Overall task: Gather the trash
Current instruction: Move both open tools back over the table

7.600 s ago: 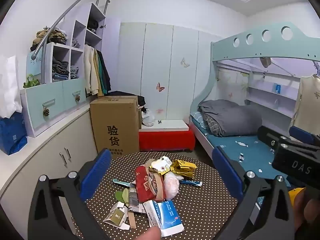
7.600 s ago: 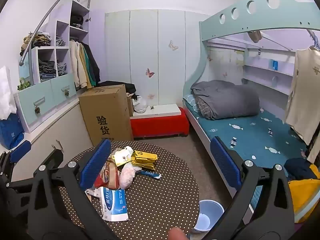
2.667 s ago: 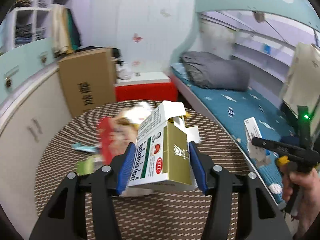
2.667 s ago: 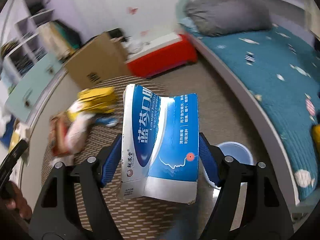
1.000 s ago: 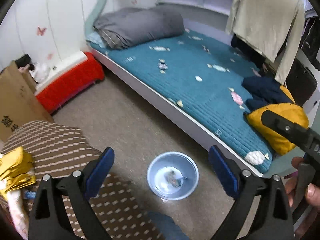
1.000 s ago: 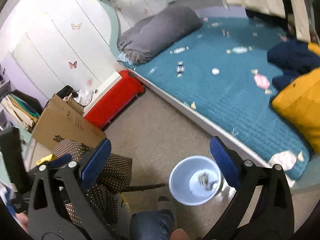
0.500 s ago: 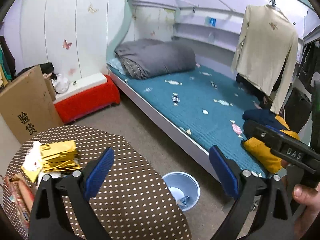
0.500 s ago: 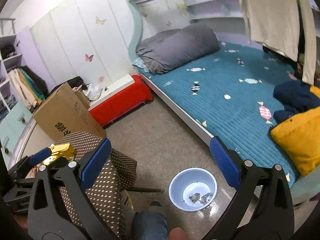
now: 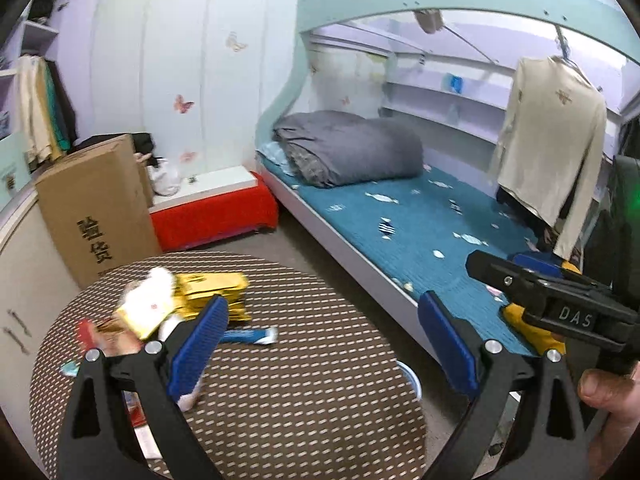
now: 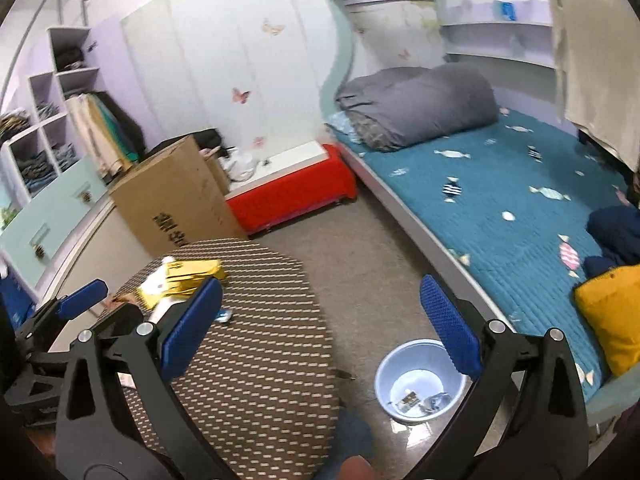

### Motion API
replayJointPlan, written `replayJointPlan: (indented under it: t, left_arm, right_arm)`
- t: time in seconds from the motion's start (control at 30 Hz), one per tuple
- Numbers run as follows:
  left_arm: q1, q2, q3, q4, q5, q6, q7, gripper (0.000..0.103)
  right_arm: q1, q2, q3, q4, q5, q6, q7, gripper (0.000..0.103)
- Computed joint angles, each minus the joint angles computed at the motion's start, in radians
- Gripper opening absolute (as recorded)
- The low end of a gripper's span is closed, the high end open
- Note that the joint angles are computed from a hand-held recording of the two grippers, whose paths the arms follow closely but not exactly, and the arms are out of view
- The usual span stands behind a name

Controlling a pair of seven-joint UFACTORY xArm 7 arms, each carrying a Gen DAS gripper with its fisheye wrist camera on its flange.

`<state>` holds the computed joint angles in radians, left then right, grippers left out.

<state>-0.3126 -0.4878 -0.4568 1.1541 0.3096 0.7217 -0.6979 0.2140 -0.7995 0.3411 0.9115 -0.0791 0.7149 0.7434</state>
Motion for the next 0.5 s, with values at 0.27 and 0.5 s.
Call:
replayJointPlan:
  t: [0.27,0.5]
  left_arm:
    - [0.015,-0.213,0.085,-0.163,-0.069,0.042,0.032,0.094]
    - [0.07,-0.396,0.146,-0.296,-0.128,0.089,0.079,0.094]
  right_arm:
    - [0.046,0.168,0.083,0.126,-0.016,-0.039,0.005,0.097]
    - [0.106,0.354,0.142,0.254,-0.079,-0.056,0.026,0.097]
